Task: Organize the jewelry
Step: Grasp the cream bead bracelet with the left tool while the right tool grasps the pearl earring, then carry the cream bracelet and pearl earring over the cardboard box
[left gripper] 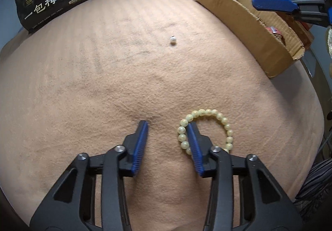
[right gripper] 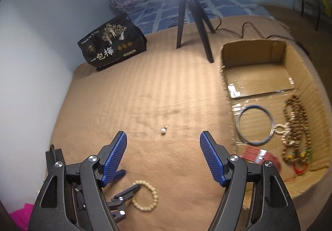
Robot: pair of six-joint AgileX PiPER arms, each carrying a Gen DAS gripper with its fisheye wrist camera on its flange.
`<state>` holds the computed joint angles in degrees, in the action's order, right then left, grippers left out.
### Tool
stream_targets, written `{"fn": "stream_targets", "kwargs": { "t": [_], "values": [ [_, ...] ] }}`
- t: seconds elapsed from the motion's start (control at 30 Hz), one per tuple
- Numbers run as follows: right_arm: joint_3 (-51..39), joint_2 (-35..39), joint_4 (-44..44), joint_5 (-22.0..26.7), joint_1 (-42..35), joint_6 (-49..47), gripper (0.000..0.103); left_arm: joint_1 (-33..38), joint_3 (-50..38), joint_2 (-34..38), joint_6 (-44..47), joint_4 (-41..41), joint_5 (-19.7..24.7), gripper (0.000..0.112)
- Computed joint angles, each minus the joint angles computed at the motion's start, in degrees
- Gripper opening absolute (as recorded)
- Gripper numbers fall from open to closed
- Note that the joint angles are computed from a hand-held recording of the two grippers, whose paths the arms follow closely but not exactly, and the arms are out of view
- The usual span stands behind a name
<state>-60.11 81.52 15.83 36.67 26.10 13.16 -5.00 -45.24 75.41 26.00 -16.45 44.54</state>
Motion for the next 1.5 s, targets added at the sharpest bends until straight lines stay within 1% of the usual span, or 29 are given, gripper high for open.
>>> {"fn": "stream_targets", "kwargs": {
  "t": [0.1, 0.17, 0.2, 0.23, 0.3, 0.33, 0.4, 0.47, 0.53, 0.77, 0.83, 1.0, 1.17, 1.43, 1.5],
  "values": [
    [-1.47, 3.35, -0.02, -0.62, 1.00, 0.12, 0.072, -0.32, 0.49, -0.12, 0.41, 1.07, -1.79, 0.027],
    [-2.55, 5.26, -0.59, -0.48, 1.67, 0.13, 0.066, 0.03, 0.15, 0.29, 0.62, 1.17, -2.03, 0.021],
    [-3.36, 6.58, -1.21, -0.14, 2.25, 0.41, 0.061, 0.45, -0.13, 0.54, 0.93, 0.89, -1.91, 0.017],
    [-3.98, 7.66, -1.61, 0.10, 2.70, 0.55, 0.059, 1.03, -0.51, 0.93, 1.45, 0.49, -1.72, 0.014],
    [-5.18, 9.58, -2.55, 0.37, 3.55, 1.24, 0.056, 2.55, -1.49, 1.97, 2.47, -0.29, -1.38, 0.010],
    [-5.69, 10.38, -2.71, 0.58, 3.78, 1.31, 0.051, 3.24, -1.87, 2.36, 2.90, -0.59, -1.29, 0.009],
    [-7.22, 12.59, -3.32, 1.21, 4.32, 1.50, 0.046, 4.30, -2.56, 3.17, 3.49, -0.92, -1.31, 0.009],
    [-8.40, 14.16, -5.19, 1.71, 5.05, 2.99, 0.043, 5.67, -3.12, 3.82, 4.52, -1.80, -1.12, 0.009],
    [-9.64, 16.00, -5.72, 2.19, 5.37, 3.55, 0.037, 6.54, -3.53, 4.27, 5.00, -2.10, -1.14, 0.009],
    [-12.69, 19.70, -8.51, 3.16, 5.86, 4.93, 0.030, 8.22, -4.68, 5.39, 5.61, -3.16, -0.99, 0.009],
    [-13.85, 20.88, -8.89, 3.59, 6.07, 5.21, 0.026, 8.46, -4.99, 5.63, 5.64, -3.32, -0.95, 0.008],
    [-15.22, 22.51, -10.36, 4.36, 6.83, 6.10, 0.023, 9.24, -5.48, 5.84, 5.75, -3.68, -0.62, 0.008],
    [-16.55, 23.55, -14.54, 5.93, 8.34, 9.11, 0.021, 10.14, -5.01, 4.74, 6.00, -3.89, 0.03, 0.008],
    [-17.63, 24.74, -17.32, 6.64, 8.90, 10.77, 0.008, 10.35, -5.71, 4.91, 5.08, -3.82, 0.49, 0.008],
    [-17.55, 24.69, -18.03, 6.71, 9.10, 11.13, 0.007, 10.23, -5.81, 4.77, 4.72, -3.72, 0.59, 0.008]
  ]
}}
